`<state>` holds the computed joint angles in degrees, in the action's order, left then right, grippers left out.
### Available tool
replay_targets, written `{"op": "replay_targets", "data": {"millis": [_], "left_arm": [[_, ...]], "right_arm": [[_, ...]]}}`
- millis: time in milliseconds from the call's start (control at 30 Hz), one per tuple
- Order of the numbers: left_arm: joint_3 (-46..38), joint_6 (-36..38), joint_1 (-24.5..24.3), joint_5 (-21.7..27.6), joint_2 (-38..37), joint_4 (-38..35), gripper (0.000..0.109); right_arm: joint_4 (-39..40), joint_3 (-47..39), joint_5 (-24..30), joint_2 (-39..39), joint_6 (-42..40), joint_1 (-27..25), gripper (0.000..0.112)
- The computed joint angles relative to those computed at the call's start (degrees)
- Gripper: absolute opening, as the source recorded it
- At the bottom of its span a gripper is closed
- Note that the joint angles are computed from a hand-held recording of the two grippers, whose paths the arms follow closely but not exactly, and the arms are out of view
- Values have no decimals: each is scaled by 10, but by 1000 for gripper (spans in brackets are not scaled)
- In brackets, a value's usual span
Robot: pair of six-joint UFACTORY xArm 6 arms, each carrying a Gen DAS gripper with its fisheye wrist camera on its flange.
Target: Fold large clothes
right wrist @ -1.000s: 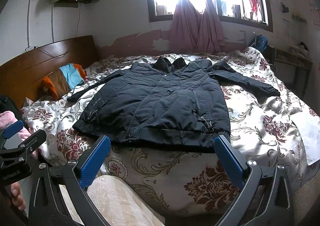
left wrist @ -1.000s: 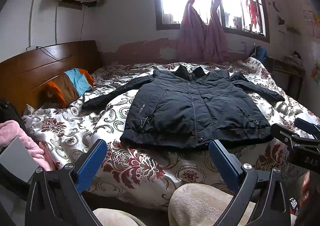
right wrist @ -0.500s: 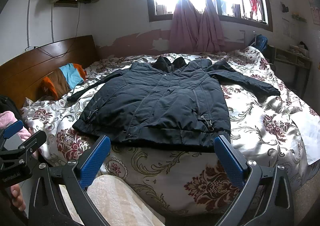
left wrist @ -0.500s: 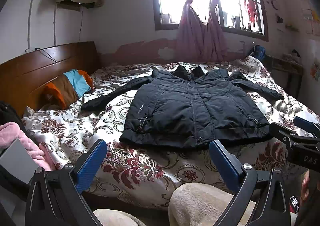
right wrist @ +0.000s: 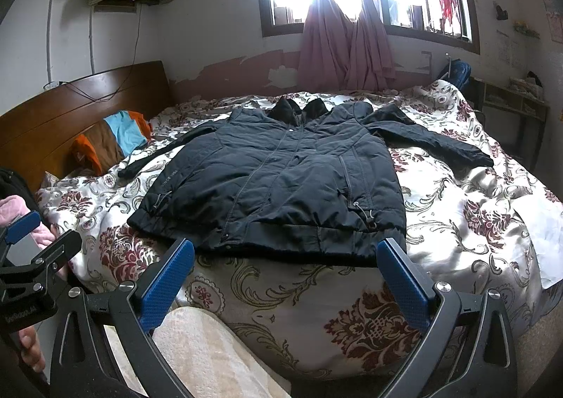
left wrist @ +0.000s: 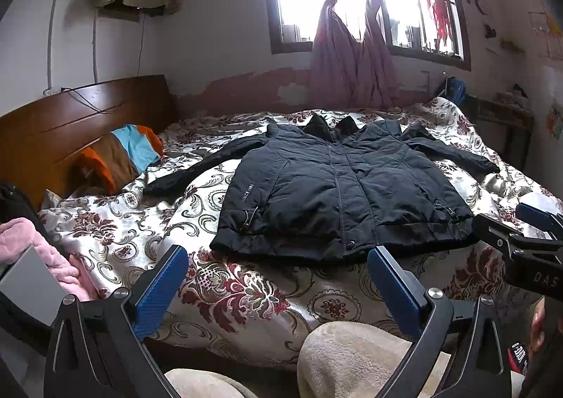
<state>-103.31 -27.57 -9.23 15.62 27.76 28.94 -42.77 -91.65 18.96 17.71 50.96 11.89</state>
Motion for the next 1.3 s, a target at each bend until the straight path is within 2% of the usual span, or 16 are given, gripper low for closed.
{"op": "replay_targets", "data": {"millis": [833,933,1000,1033,1200,1300], "left_arm": [[-9,9,-1,7,4,-6,103],[-15,15,-5,17,7,-16,103],[-31,22,-8,41,16,-24,103],[-43,24,-10,59,22,-26,103],[-94,56,-9,102,60,-73,103],[-153,69,-12,142,97,-96,103]], "right_arm": [[11,-1,7,2,-8,2,102],[84,-15,42,16,-73,3,102],[157,-52,105,42,-135,10,102],[169,-54,113,44,-143,9,102],[174,-82,149,54,-144,-1,102],[162,-110,173,69,-133,-12,102]]}}
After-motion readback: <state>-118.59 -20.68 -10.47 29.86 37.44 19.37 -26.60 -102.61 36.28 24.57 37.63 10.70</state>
